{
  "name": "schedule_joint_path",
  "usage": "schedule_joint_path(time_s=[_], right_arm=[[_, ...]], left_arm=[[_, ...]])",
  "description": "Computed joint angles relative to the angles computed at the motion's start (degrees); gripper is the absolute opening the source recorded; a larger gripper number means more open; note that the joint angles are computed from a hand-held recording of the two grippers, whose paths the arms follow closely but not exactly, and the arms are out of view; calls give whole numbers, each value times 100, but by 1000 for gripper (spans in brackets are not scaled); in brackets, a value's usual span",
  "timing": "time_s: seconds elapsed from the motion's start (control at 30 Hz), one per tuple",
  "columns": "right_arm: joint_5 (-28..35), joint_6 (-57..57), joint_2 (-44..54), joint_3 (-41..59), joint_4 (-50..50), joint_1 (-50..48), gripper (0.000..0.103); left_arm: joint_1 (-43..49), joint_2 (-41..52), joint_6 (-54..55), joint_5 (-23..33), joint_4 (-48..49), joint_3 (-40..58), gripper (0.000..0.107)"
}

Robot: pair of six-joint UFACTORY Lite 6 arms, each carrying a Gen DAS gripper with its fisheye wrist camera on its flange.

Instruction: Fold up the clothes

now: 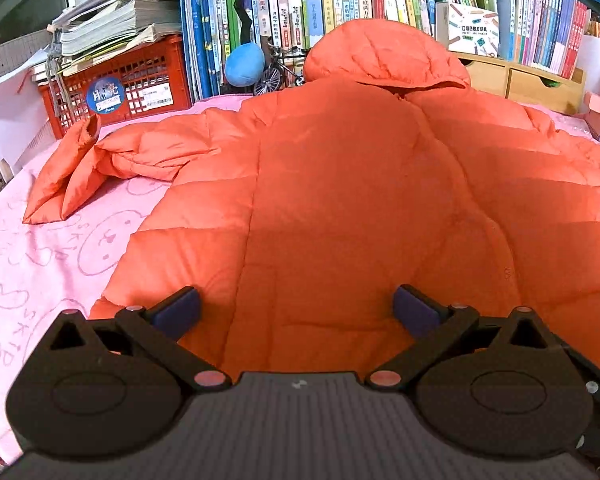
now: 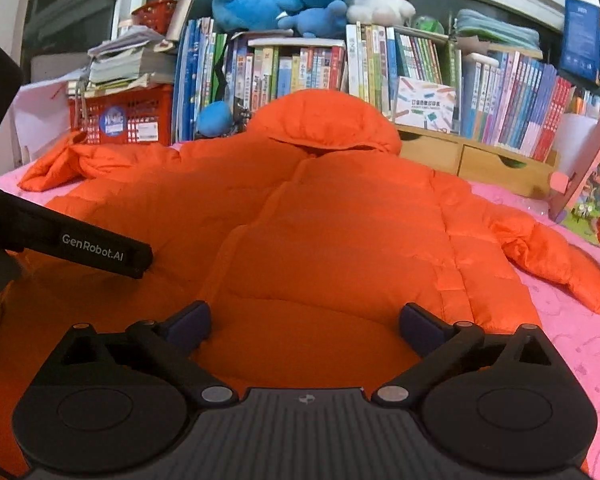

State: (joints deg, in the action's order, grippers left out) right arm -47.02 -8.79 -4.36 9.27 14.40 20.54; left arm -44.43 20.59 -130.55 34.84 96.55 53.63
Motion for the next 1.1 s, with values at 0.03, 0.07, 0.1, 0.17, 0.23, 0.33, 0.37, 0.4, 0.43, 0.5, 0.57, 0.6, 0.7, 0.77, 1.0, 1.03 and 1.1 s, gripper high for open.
schedule_joint_path(time_s=[0.03, 0.07, 0.1, 0.17, 0.23, 0.33, 0.37, 0.4, 0.43, 0.5, 0.57, 0.6, 0.7, 0.77, 1.0, 1.03, 1.1], right_arm=[[-15, 3, 28, 7, -18, -12, 102], [-11, 48, 39, 11, -101, -65, 103], [-5, 77, 38, 10, -144, -91, 103], [8, 82, 49, 21, -161, -103, 103], [32, 68, 45, 34, -145, -94, 103], [47, 84, 42, 36, -187, -114, 103], [72, 92, 35, 45, -204, -125, 103], [92, 107, 32, 53, -233, -143, 103], [107, 131, 33, 60, -278, -172, 103], [136, 179, 37, 74, -369, -229, 103], [164, 229, 42, 88, -460, -287, 103], [178, 265, 51, 98, -519, -320, 103], [222, 409, 94, 143, -733, -431, 103], [268, 477, 86, 162, -841, -487, 103], [429, 611, 7, 205, -1060, -590, 103], [442, 608, -1, 209, -1054, -582, 103], [459, 605, -18, 210, -1057, -581, 103]], left_arm=[[2, -30, -85, 8, 88, -61, 103], [49, -68, -88, -33, 153, -89, 103], [96, -105, -92, -76, 220, -117, 103], [216, -171, -12, 11, 284, -166, 103], [451, -136, 184, 645, 389, -147, 103], [1394, 25, 269, 1136, 1391, -12, 103], [1837, 155, 293, 1040, 1746, 156, 103], [2274, 315, 325, 874, 2048, 394, 103], [2669, 547, 597, 682, 2111, 758, 103], [3258, 1192, 1709, 638, 1516, 1745, 103], [3699, 1870, 2743, 1031, 911, 2714, 103], [3866, 2099, 3087, 1244, 754, 3054, 103], [4330, 2657, 4021, 1953, 514, 3994, 99], [4620, 2625, 4263, 2161, 528, 4318, 99], [4927, 662, 2953, 571, 510, 2806, 100], [4815, 424, 2704, 392, 699, 2430, 100], [4415, 114, 2237, 154, 1039, 1764, 100]])
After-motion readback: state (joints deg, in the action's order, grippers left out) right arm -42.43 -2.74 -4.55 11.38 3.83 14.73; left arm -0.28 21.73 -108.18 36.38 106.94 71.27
